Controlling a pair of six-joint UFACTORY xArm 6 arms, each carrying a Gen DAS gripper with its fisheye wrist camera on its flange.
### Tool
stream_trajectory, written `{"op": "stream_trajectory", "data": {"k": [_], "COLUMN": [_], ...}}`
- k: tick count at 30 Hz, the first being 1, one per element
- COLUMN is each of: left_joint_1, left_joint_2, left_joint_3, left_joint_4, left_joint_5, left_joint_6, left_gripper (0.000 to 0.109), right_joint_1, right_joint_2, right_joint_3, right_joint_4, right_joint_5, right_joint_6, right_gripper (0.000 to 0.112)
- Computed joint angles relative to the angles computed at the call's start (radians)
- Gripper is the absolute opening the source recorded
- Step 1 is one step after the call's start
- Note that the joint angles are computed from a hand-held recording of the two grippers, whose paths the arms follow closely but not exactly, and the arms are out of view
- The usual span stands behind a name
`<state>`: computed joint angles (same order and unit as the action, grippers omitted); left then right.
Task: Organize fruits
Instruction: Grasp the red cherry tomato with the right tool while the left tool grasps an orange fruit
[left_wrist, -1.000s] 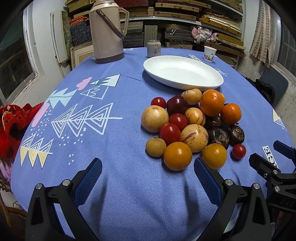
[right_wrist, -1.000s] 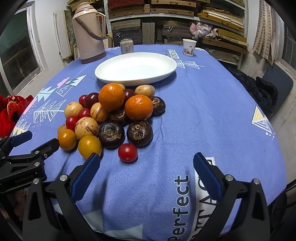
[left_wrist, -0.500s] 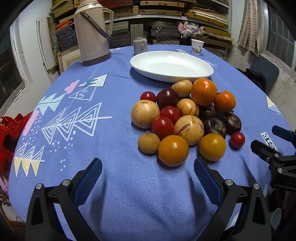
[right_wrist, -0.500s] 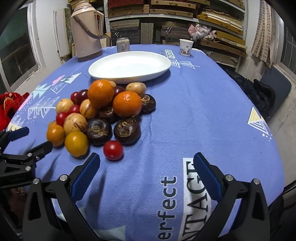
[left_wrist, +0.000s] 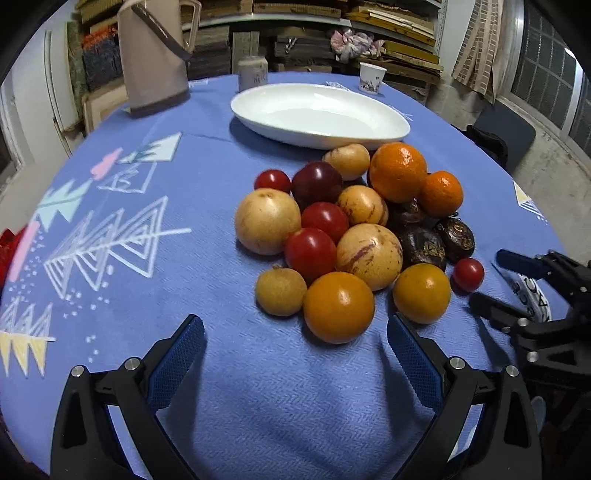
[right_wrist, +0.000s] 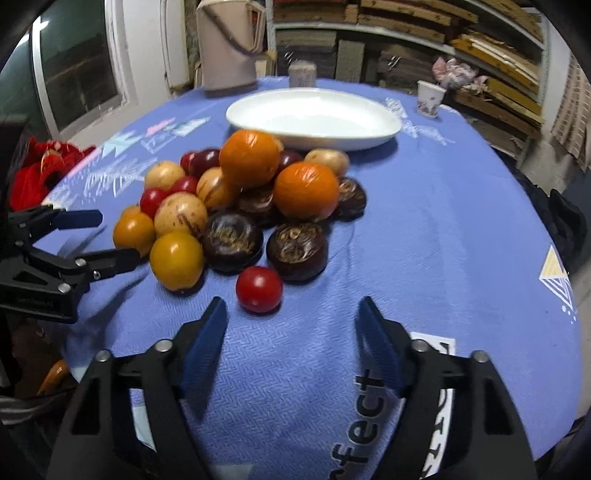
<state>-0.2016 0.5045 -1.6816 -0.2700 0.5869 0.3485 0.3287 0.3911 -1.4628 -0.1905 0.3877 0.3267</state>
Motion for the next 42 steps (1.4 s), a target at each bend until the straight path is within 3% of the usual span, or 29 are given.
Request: {"op": "stream_trajectory", "data": {"k": [2,4,7,10,13,16,19,30,34,36,37,38,42], "left_joint_1": [0.002,0.002,0.000,0.000,0.005,0.008,0.004,-0.014,-0.011,-0.013,-0.012,-0.009,-0.023], "left_joint_2": [0.013,0.017,0.004,-0.004,0.002,0.005,-0.003,0.003,-0.022,-0.018,-0.012,-0.002,-0.008], "left_joint_3": [-0.021,-0.026,-0.002,0.014,-0.001,-0.012,-0.005,-0.014,0.009,0.010,0.003,-0.015,0.008], "left_joint_4": [-0.016,-0.032,-0.067,-0.079,-0.093,-0.125,-0.158,-0.060,-0.121,-0.099,-0.104,-0.150,-0.124], "left_joint_5": [0.030,0.040,0.006,-0.028,-0.008,0.018,0.026,0.034,0.040,0.026,0.033,0.061,0.009], "left_joint_6": [0.007,0.018,0.048,0.054,0.053,0.073,0.112,0.017,0.075,0.056,0.053,0.085,0.092], "left_gripper": [0.100,0.100,0.100,0.099,0.081,0.076,0.060,0.059,0.059,0.051,0.036,0.037,0.037], "right_joint_1": [0.005,0.011,0.019,0.022,0.020,0.013,0.009,-0.001,-0.001,0.000,0.001,0.002,0.003], "right_joint_2": [0.017,0.030,0.050,0.069,0.071,0.060,0.043,-0.002,-0.005,-0.004,-0.004,-0.005,-0.006], "right_joint_3": [-0.021,-0.041,-0.073,-0.100,-0.103,-0.084,-0.055,0.021,0.026,0.026,0.027,0.029,0.030], "right_joint_4": [0.040,0.052,0.078,0.105,0.133,0.199,0.228,0.252,0.266,0.255,0.251,0.252,0.254], "right_joint_5": [0.010,0.021,0.032,0.039,0.035,0.016,-0.006,-0.048,-0.048,-0.050,-0.052,-0.054,-0.055], "right_joint_6": [-0.045,-0.063,-0.091,-0.107,-0.112,-0.145,-0.158,-0.178,-0.196,-0.185,-0.181,-0.182,-0.181], "right_gripper": [0.067,0.053,0.040,0.035,0.025,0.025,0.025,0.025,0.025,0.025,0.025,0.026,0.026]}}
